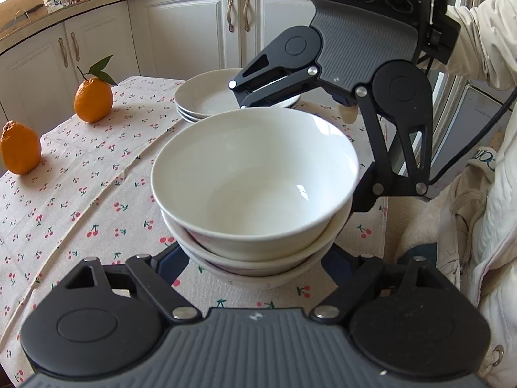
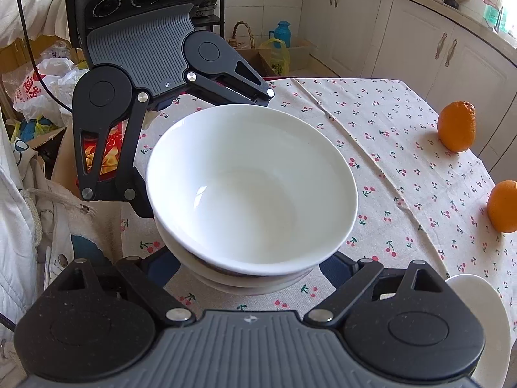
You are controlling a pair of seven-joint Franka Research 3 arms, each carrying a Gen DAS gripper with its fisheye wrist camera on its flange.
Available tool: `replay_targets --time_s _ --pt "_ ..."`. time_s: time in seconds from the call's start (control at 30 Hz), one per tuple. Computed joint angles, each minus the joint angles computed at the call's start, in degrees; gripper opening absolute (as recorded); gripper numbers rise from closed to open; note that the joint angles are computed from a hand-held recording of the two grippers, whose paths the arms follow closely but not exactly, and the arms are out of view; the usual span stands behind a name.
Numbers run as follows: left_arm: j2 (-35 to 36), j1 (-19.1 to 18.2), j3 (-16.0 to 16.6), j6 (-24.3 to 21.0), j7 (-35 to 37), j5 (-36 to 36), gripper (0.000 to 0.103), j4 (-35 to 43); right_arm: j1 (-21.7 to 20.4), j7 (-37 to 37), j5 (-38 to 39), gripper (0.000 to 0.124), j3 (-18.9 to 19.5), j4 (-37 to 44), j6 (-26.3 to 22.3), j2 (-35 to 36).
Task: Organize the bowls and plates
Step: 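Lift the bowl stack with both grippers and carry it over the plate stack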
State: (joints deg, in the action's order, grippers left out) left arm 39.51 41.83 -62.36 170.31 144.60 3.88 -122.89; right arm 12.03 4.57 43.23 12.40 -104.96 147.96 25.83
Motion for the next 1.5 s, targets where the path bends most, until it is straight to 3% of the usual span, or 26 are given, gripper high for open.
replay_targets --time_s 0.17,0.53,1.07,1.3,1.5 --pt "0.3 -3.2 1.1 0.0 -0.4 0.1 0.088 2.7 -1.2 -1.7 0.8 0.095 -0.3 -0.5 0.2 -1.2" --pt "3.4 -14.5 6.0 -2.8 1.6 -2.6 0.087 13.9 -4.5 -3.6 1.2 0.094 -2.7 1.0 -1.6 -2.3" --pt "15.3 -37.6 20.0 -15.0 7.6 -8.1 0.087 44.1 -9.3 -1.0 -2.6 0.094 -5.2 7.2 -1.2 2.5" --pt "17.3 -43.0 24.9 -18.4 8.6 -11.9 0.087 50.5 -10.9 0.8 -3.5 0.094 -4.7 8.8 -1.5 4.6" --pt "16.7 -44.9 27.6 -18.5 10.2 -16.1 0.087 51.3 -11.7 0.4 -2.9 0.094 -4.1 8.1 -0.4 4.4"
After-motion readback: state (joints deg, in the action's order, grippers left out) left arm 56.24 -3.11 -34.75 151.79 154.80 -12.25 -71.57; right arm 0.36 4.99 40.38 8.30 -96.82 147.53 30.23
